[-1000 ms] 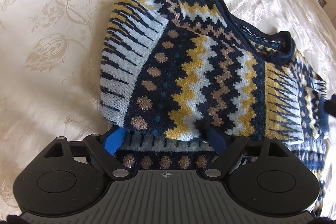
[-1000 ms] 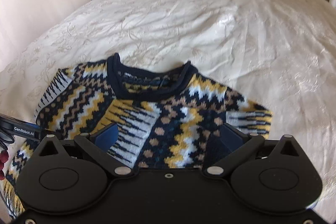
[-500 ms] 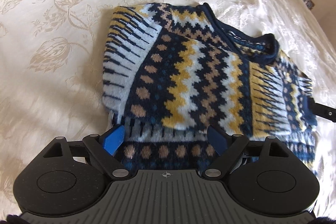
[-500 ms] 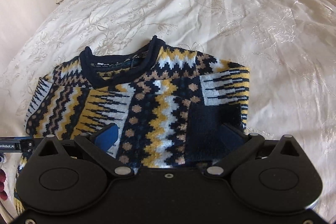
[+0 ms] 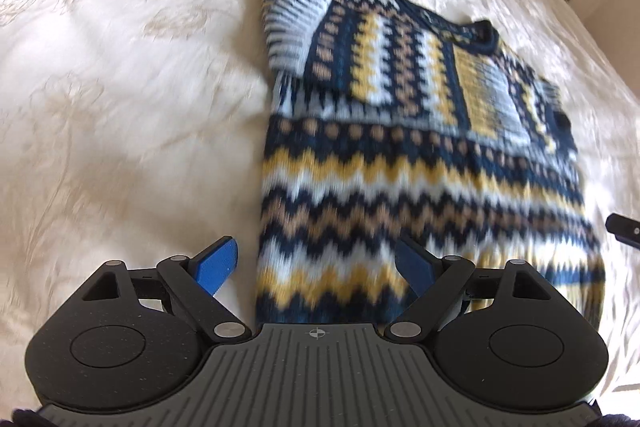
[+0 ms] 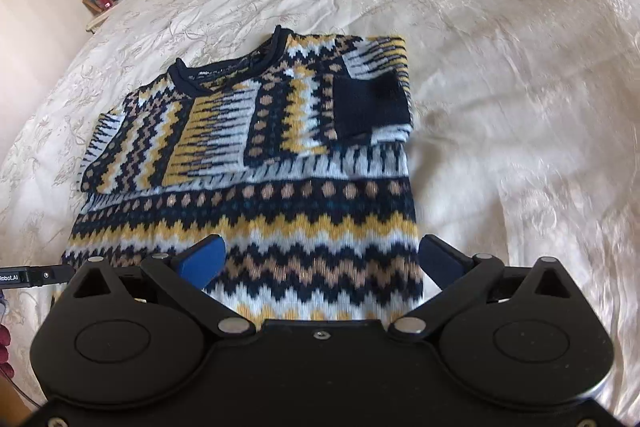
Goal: Fold small clothes
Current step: 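Move both grippers to the navy ribbed hem of the sweater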
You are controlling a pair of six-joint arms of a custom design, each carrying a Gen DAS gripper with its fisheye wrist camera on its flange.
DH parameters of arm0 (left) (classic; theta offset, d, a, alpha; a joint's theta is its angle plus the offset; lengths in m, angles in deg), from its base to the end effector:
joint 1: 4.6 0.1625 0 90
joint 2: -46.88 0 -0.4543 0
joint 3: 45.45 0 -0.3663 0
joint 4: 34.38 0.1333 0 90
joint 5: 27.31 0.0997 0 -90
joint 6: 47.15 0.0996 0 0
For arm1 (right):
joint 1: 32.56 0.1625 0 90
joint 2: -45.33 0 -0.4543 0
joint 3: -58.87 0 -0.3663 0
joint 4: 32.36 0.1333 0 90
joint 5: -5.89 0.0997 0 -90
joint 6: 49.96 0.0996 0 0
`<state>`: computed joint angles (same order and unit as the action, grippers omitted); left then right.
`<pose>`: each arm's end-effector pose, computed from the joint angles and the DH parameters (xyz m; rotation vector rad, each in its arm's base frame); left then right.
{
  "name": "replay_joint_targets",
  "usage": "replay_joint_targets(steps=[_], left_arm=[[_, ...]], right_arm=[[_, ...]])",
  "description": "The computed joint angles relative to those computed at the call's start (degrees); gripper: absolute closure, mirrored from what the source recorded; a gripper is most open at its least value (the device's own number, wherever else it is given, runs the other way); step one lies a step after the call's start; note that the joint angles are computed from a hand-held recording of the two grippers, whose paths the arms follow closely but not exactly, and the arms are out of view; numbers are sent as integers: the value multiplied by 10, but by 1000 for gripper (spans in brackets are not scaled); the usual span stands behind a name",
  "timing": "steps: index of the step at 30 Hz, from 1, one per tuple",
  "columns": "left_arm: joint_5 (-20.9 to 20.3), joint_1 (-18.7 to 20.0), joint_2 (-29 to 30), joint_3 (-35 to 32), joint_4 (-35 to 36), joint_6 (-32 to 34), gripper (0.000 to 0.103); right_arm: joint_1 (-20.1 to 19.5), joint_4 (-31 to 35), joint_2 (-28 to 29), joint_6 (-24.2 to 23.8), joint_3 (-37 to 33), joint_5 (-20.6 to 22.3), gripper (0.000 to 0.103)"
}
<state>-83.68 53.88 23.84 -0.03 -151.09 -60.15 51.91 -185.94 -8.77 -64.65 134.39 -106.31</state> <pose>-0.2902 -0.8337 0.1257 0.3890 2.5702 -0.3885 0.0236 -0.7489 0.3953 0.0112 -2.5146 0.8652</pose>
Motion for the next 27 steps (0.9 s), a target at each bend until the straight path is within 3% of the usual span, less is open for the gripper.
replay_joint_targets(steps=[10, 19, 27], left_arm=[[18, -32, -112, 243, -92, -57, 17], [22, -61, -164, 364, -126, -101, 17], [33, -80, -196, 431, -168, -113, 17]], right_arm=[[-17, -19, -81, -16, 157, 12, 1], [-29, -57, -145, -37, 270, 45, 1], [-40, -82, -171, -47, 326, 68, 1]])
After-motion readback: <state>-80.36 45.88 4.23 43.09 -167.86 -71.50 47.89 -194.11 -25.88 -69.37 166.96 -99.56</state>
